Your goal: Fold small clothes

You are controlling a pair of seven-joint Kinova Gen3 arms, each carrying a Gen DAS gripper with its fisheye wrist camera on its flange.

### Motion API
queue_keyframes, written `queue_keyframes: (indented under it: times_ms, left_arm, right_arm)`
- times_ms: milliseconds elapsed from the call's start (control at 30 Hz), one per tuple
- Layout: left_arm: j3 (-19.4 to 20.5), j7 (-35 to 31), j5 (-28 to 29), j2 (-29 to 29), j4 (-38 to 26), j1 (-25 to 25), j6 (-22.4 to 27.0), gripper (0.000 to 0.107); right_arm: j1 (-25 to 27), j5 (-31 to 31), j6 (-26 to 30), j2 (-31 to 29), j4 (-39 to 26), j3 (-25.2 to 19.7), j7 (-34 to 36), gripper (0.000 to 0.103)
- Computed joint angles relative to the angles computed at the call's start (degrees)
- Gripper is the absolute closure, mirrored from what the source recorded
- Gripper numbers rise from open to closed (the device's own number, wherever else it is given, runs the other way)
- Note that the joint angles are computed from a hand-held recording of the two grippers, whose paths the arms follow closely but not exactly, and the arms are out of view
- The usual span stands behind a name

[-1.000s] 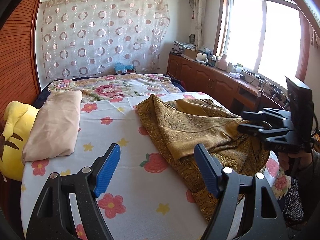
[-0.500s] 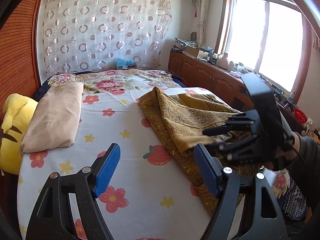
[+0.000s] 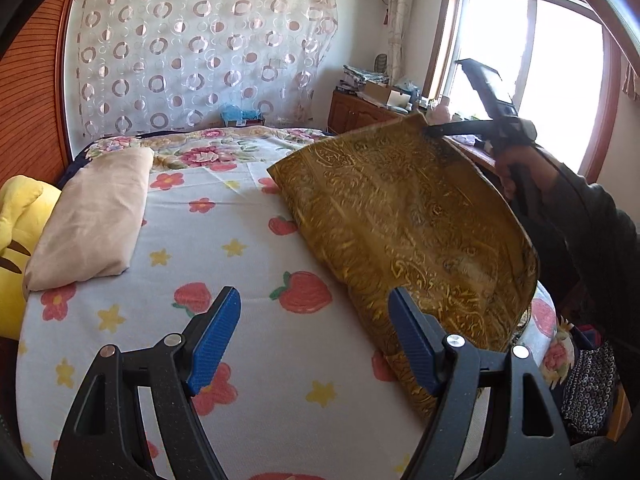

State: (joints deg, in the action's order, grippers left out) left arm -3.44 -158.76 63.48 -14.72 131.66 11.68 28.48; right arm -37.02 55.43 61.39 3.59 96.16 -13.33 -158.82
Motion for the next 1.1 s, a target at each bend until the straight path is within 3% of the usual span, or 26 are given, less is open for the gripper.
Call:
queue_keyframes:
  times_ms: [67, 133, 200, 333, 500, 600, 733, 933, 1000, 1100]
  left_arm:
    - [0.46, 0.09, -0.36, 0.11, 0.07, 0.18, -0.25, 0.030]
    - [0.93, 1.18, -1.44, 0.31, -0.15, 0.25, -0.38, 0.030]
    - [1.13, 2.09, -2.25, 0.46, -0.21, 0.54, -0.44, 0.030]
    - [1.42, 3.38, -3.74, 1.08, -0.25, 1.30, 0.11, 0.030]
    - [3.12, 5.84, -6.08, 2.04, 0.12, 2.21, 1.07, 0.030]
    - [2.07, 4.60, -5.80, 3.11, -0.22, 2.76, 4.98, 0.033]
    - [3.49, 3.91, -5.72, 4.08, -0.50, 2.04, 8.10, 0.054]
    - [6.46, 8.71, -9.40, 5.52, -1.44, 2.24, 8.35, 0.066]
    - [6.98, 9.75, -10.43, 5.56, -1.58, 2.52, 8.43, 0.078]
    - [7.16, 11.59, -12.14, 4.97, -1.86, 2.97, 8.83, 0.094]
  right_arm:
    - [-0.98, -0.15, 4.12, 2.69, -2.10, 3.23, -0.95, 0.087]
    - [0.68, -2.91, 4.90, 3.47, -3.47, 2.94, 0.66, 0.079]
    - [2.13, -2.99, 2.57, 2.35, -1.66, 1.35, 0.45, 0.076]
    - [0.09, -0.95, -0.79, -0.29, 2.38, 0.70, -1.76, 0.073]
    - [-2.29, -0.06, -0.03, -8.75, 15.12, -6.56, -9.81, 0.071]
    - [-3.35, -1.23, 2.60, -12.85, 20.78, -13.04, -16.29, 0.071]
    - [-3.14, -5.44, 1.48, -18.33, 25.08, -16.33, -19.08, 0.071]
    - [0.30, -9.85, 2.02, -22.94, 27.58, -21.43, -22.95, 0.071]
    - [1.05, -11.13, -0.02, -23.97, 28.20, -21.72, -22.46, 0.071]
    - [2.39, -11.58, -3.53, -25.76, 29.43, -21.19, -20.33, 0.092]
